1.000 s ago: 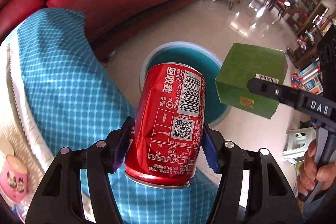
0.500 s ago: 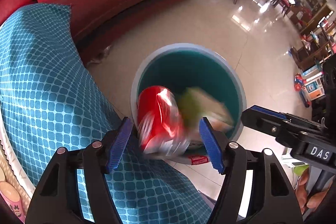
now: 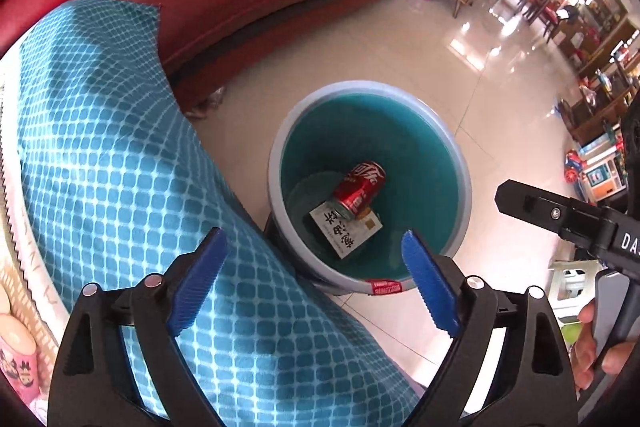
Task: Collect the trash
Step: 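Withdraw both open tools from the bucket back toward the table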
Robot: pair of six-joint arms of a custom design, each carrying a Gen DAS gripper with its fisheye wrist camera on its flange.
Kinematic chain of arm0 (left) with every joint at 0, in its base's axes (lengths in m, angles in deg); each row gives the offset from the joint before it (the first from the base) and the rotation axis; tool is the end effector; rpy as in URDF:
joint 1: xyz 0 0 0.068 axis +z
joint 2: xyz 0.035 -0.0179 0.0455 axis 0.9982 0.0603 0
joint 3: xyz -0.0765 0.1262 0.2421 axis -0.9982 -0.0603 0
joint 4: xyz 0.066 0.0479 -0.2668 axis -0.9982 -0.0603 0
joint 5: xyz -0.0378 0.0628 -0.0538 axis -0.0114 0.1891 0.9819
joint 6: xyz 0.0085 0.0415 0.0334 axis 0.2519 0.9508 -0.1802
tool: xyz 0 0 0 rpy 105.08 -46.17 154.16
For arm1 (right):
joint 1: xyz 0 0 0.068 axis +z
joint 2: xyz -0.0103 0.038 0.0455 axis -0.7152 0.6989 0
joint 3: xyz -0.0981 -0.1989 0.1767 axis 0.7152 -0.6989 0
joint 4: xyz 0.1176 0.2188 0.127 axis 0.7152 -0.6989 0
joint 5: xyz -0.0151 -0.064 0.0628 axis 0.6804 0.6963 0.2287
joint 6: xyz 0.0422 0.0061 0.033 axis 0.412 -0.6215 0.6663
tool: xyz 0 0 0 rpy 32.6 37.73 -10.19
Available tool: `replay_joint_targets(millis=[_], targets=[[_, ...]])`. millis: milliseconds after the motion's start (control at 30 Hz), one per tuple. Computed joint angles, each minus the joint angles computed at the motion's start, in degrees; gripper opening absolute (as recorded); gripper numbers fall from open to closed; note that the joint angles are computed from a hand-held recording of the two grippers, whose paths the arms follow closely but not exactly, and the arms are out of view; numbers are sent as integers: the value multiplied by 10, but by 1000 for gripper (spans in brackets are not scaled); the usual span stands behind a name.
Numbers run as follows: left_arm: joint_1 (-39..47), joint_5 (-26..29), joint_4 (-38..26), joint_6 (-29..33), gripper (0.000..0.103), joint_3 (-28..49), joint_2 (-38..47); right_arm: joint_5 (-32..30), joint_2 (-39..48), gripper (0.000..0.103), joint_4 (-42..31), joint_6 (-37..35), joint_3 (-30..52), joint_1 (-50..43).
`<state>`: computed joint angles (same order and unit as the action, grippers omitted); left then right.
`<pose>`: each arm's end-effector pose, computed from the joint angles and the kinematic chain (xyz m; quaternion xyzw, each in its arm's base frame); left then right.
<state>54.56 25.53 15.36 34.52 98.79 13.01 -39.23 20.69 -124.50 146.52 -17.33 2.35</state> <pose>0.2105 -0.1370 0.2142 0.2416 0.9492 -0.1216 0.1607 0.1421 0.1509 0.2123 0.2294 0.9346 0.1994 0.1846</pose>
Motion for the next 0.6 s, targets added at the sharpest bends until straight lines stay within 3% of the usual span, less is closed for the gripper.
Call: replay_joint_targets(millis=[333,433,600], targets=[[26,14,-44,9,91,-44,-94,32,13,79,-39,55,25,56],[45,23,-64,20,93,-57,-137,41,32,85,-52,64,47,81],[106,43,-124,58,95,-72,-217,55,78,85,-66,71,95,130]])
